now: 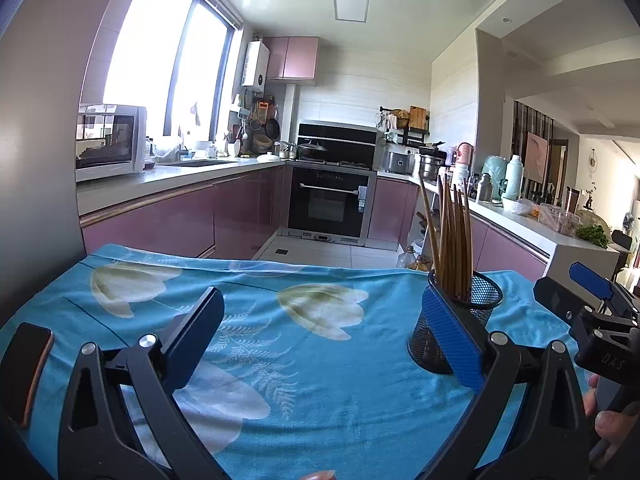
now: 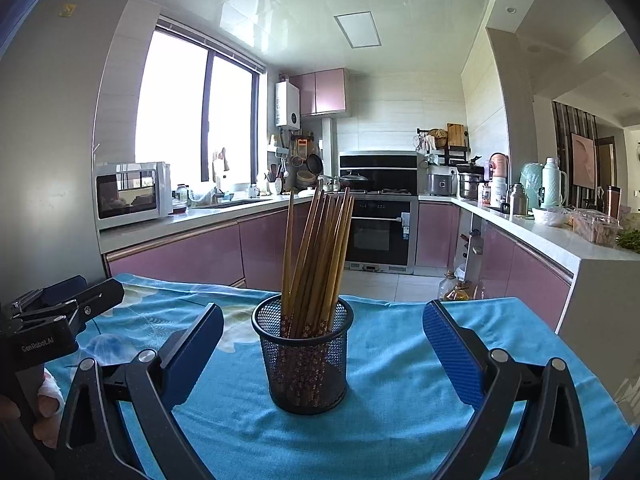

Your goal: Organize utensils

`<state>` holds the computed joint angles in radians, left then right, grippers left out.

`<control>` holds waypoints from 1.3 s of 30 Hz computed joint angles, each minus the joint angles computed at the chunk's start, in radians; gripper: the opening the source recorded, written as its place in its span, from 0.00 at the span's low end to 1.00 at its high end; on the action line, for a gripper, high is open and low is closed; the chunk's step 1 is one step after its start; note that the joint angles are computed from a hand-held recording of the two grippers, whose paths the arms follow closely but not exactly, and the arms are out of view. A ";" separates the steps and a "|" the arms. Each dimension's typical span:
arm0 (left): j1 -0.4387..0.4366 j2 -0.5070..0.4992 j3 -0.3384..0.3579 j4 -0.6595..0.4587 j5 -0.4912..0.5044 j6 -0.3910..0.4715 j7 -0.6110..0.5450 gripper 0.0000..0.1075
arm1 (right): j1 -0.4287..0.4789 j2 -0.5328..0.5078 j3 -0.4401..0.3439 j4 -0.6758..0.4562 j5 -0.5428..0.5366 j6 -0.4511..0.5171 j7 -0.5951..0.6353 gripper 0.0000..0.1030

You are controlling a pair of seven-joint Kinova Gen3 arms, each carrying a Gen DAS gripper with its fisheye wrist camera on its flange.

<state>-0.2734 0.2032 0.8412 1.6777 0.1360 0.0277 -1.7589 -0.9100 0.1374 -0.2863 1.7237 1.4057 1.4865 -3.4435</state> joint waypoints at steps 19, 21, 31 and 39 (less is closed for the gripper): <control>0.051 -0.014 -0.053 0.011 -0.047 -0.014 0.043 0.91 | -0.001 -0.010 -0.008 0.007 -0.005 0.018 -0.015 0.94; 0.047 -0.014 -0.048 0.012 -0.054 -0.016 0.047 0.91 | 0.000 -0.010 -0.008 0.006 -0.006 0.019 -0.014 0.94; 0.078 -0.024 -0.083 0.017 -0.076 -0.018 0.076 0.91 | 0.000 -0.012 -0.010 0.008 -0.008 0.022 -0.014 0.94; 0.076 -0.025 -0.082 0.016 -0.075 -0.015 0.075 0.91 | 0.002 -0.014 -0.010 0.008 -0.008 0.022 -0.013 0.94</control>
